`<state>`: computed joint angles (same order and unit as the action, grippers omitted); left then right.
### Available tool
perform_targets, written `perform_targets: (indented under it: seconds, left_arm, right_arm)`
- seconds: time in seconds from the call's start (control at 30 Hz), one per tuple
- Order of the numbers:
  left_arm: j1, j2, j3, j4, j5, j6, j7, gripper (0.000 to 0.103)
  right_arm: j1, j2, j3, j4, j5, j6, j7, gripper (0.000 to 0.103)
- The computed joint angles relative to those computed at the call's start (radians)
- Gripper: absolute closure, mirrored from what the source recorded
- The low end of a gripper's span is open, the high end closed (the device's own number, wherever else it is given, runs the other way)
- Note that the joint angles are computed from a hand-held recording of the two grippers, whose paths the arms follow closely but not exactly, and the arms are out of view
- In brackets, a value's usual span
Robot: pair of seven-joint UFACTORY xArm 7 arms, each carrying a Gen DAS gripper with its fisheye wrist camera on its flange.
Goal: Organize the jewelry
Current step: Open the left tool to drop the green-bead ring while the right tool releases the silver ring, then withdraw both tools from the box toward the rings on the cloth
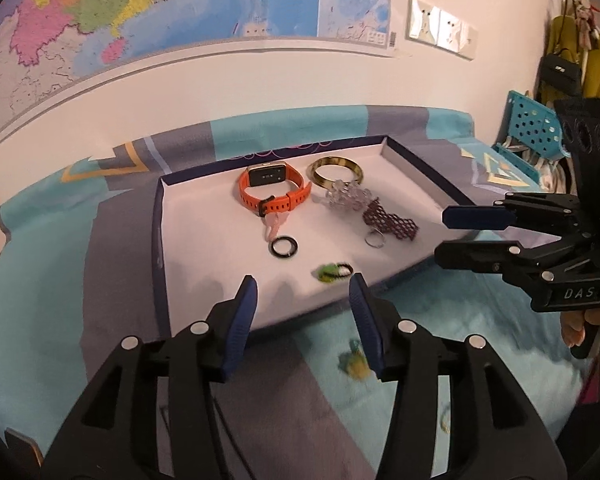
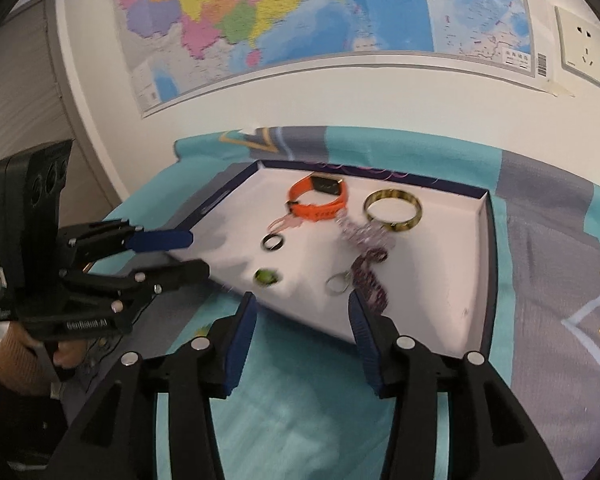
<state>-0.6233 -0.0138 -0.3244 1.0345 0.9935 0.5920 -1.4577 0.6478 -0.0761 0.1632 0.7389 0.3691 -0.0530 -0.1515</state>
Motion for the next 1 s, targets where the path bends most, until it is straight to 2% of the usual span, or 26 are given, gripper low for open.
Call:
perform_targets:
  seconds: [0.1,0.13,0.2,0.23,0.33,0.43,0.5,0.7,0.87,1.0]
  left_arm:
    - [-0.003,-0.034,-0.01,-0.036,-0.002,-0.016,-0.008,0.055]
    - [-0.004,-0.042,-0.017,-0.045,-0.002,-0.012,-0.012,0.055]
    - [-0.004,-0.053,-0.028,-0.062,-0.014,-0.017,-0.01,0.055]
    - [-0.003,-0.057,-0.033,-0.068,-0.015,-0.018,-0.011,0.055]
    - [-0.003,-0.066,-0.048,-0.087,-0.022,-0.015,-0.015,0.054]
    - [-0.004,-0.068,-0.057,-0.1,-0.031,-0.02,-0.018,0.054]
    - [-0.007,-0.066,-0.061,-0.106,-0.039,-0.02,-0.014,0.054]
    - [-0.016,-0.052,-0.061,-0.108,-0.056,-0.023,-0.003,0.054]
    - [-0.029,-0.023,-0.055,-0.083,-0.06,-0.018,0.019,0.054]
    - [-0.042,-0.006,-0.044,-0.066,-0.064,-0.014,0.032,0.054]
  right_arm:
    - [0.084,-0.02,-0.047,-0.026,0.095,0.006,-0.089,0.058]
    - [0.084,-0.025,-0.04,-0.036,0.095,0.009,-0.091,0.057]
    - [0.028,-0.034,0.02,-0.056,0.013,0.019,-0.024,0.057]
    - [0.027,-0.036,0.024,-0.062,-0.002,0.023,-0.013,0.057]
    - [0.096,-0.048,-0.015,-0.082,0.044,0.036,-0.056,0.057]
    - [0.102,-0.062,-0.004,-0.104,0.034,0.049,-0.049,0.057]
    - [0.14,-0.07,-0.022,-0.114,0.066,0.059,-0.077,0.057]
    - [0.145,-0.08,0.006,-0.138,0.054,0.072,-0.069,0.057]
    - [0.077,-0.086,0.074,-0.156,-0.059,0.069,0.038,0.057]
    - [0.075,-0.086,0.082,-0.155,-0.116,0.074,0.08,0.057]
